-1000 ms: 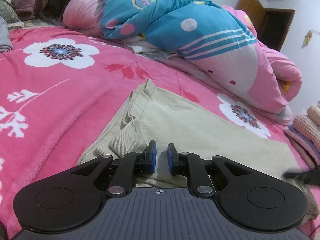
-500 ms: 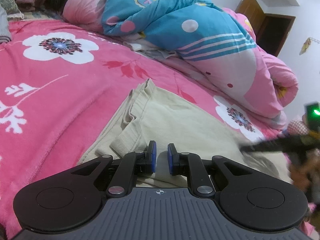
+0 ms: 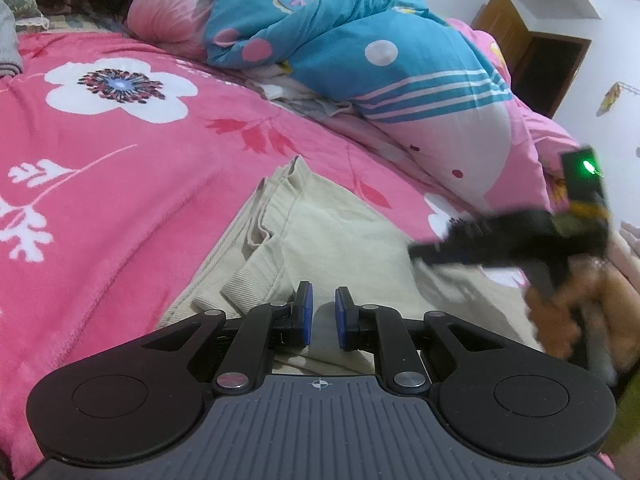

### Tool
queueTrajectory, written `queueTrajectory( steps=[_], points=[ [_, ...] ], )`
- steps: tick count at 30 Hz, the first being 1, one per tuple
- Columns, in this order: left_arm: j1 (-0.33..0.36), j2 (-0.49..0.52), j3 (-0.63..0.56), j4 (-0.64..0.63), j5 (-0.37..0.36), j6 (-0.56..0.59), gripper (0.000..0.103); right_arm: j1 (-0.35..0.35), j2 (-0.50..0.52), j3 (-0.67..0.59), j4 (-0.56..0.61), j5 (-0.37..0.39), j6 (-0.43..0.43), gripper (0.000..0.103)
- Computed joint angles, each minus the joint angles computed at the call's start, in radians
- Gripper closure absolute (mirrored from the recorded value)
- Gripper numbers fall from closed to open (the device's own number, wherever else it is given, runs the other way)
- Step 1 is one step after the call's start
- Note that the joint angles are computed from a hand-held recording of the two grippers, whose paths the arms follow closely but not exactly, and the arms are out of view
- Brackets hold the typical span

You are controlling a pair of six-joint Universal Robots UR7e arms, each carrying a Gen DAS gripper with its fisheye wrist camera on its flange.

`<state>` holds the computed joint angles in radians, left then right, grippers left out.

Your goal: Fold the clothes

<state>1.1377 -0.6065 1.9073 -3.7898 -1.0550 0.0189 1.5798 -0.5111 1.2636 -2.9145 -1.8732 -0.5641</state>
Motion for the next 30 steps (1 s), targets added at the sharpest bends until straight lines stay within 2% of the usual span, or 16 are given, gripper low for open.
queueTrajectory(
  steps=[2, 4, 7, 11, 15, 16, 18, 20, 23, 25, 27, 28, 30],
  points=[
    [0.001, -0.001, 0.001, 0.0, -0.003, -0.003, 0.089, 0.008, -0.012, 0.0, 0.018, 0.003, 0.027, 0.077],
    [0.004, -0.003, 0.002, 0.002, -0.012, -0.013, 0.089, 0.015, -0.06, 0.06, 0.047, 0.05, -0.003, 0.077],
    [0.008, -0.006, 0.004, 0.004, -0.024, -0.027, 0.089, 0.018, -0.109, 0.107, 0.196, 0.113, -0.034, 0.077],
    [0.017, -0.013, 0.007, 0.009, -0.048, -0.038, 0.089, 0.041, -0.012, 0.022, 0.185, 0.043, -0.055, 0.077],
    [0.028, -0.023, 0.011, 0.016, -0.077, -0.047, 0.089, 0.032, 0.055, -0.093, 0.133, 0.095, 0.117, 0.078],
    [0.029, -0.024, 0.012, 0.018, -0.081, -0.049, 0.089, 0.032, 0.047, -0.087, 0.109, 0.083, 0.156, 0.076],
    [0.032, -0.026, 0.013, 0.019, -0.088, -0.054, 0.089, 0.027, -0.008, -0.018, 0.071, 0.091, 0.153, 0.076],
    [0.034, -0.027, 0.013, 0.02, -0.093, -0.06, 0.089, 0.017, -0.09, 0.095, 0.03, 0.124, 0.115, 0.076],
    [0.033, -0.026, 0.013, 0.019, -0.091, -0.061, 0.089, -0.005, -0.222, 0.286, -0.029, 0.177, 0.009, 0.076],
    [0.033, -0.027, 0.013, 0.019, -0.092, -0.062, 0.089, -0.023, -0.274, 0.411, -0.099, 0.176, -0.107, 0.076],
    [0.034, -0.028, 0.015, 0.018, -0.095, -0.062, 0.089, -0.039, -0.292, 0.524, -0.206, 0.128, -0.209, 0.077],
    [0.034, -0.028, 0.016, 0.018, -0.095, -0.063, 0.089, -0.049, -0.299, 0.576, -0.264, 0.111, -0.246, 0.077],
    [0.033, -0.027, 0.015, 0.018, -0.092, -0.061, 0.089, -0.072, -0.332, 0.665, -0.374, 0.135, -0.262, 0.077]
  ],
)
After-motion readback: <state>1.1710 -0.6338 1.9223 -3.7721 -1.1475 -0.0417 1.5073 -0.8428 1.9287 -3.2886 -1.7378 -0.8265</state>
